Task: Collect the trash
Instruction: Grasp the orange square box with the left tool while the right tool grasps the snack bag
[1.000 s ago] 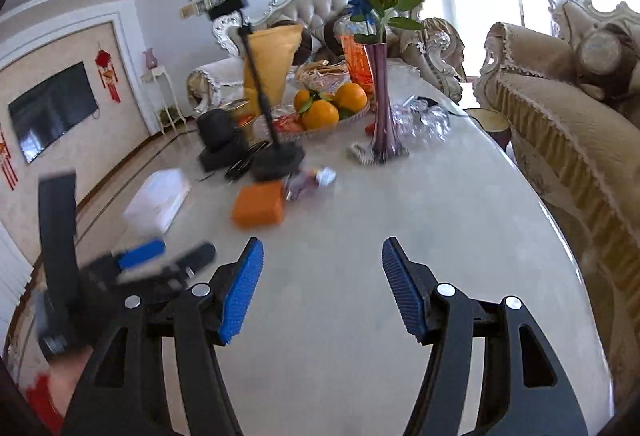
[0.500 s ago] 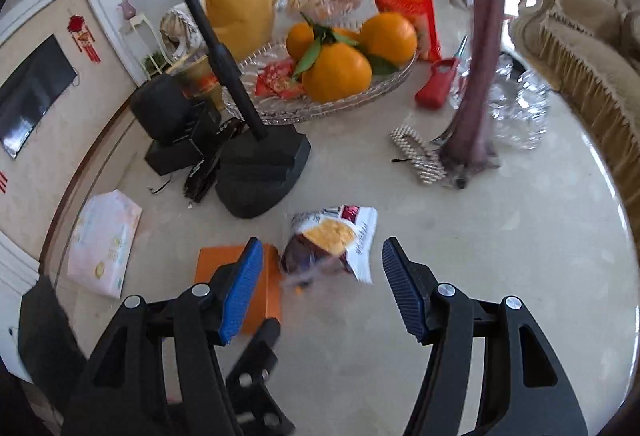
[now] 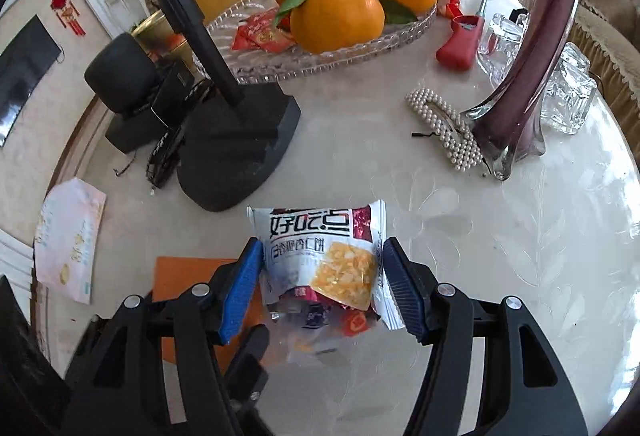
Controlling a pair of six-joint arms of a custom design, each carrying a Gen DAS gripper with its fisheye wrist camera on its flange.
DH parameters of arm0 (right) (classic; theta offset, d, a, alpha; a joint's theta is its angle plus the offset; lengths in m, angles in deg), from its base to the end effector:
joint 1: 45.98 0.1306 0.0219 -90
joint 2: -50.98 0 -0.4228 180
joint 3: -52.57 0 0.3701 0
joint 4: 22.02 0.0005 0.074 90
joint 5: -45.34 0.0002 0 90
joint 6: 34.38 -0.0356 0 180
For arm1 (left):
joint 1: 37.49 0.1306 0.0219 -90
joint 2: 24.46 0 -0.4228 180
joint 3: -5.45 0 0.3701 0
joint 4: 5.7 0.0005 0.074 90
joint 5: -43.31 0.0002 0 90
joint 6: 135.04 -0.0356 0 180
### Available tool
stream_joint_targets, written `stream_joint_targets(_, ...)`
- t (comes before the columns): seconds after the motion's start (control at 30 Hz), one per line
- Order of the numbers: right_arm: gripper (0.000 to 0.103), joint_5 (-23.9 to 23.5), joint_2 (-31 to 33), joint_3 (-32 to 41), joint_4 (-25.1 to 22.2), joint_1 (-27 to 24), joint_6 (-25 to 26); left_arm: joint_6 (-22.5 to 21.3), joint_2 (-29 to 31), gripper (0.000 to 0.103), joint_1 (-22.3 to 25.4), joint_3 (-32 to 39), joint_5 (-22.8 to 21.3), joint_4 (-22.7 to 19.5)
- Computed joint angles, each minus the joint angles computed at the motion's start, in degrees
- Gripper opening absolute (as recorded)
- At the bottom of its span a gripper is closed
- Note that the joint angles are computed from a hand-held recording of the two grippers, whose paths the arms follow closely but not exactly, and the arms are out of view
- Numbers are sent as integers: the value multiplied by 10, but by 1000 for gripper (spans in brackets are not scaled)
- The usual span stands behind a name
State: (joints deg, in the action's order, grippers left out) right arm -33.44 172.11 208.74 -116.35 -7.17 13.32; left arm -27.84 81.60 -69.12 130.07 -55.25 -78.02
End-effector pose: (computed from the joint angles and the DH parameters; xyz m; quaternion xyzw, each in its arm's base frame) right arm 0.4714 0.3696 0.6113 0.0551 0.9585 0.0997 0.2615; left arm 0.4743 -0.2865 0.5665 0.0960 0.9432 -0.0636 0.3117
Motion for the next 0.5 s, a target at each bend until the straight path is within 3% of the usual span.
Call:
stream_joint_targets(0.1, 59, -1, -24, -41, 21, 3, 14, -33, 8, 87, -1, 11, -33, -28)
stream_joint_targets(0.23, 59, 40, -54, -87, 20, 8, 40, -42, 4, 87, 2, 6, -24, -25)
stream_joint_targets(0.33, 59, 8, -91, -152, 70, -2, 34, -46, 5, 87, 4, 7, -20, -23)
stream_joint_targets(0.5, 63, -2, -113, -196, 111, -2, 53, -53, 8, 87, 6, 9, -15, -22)
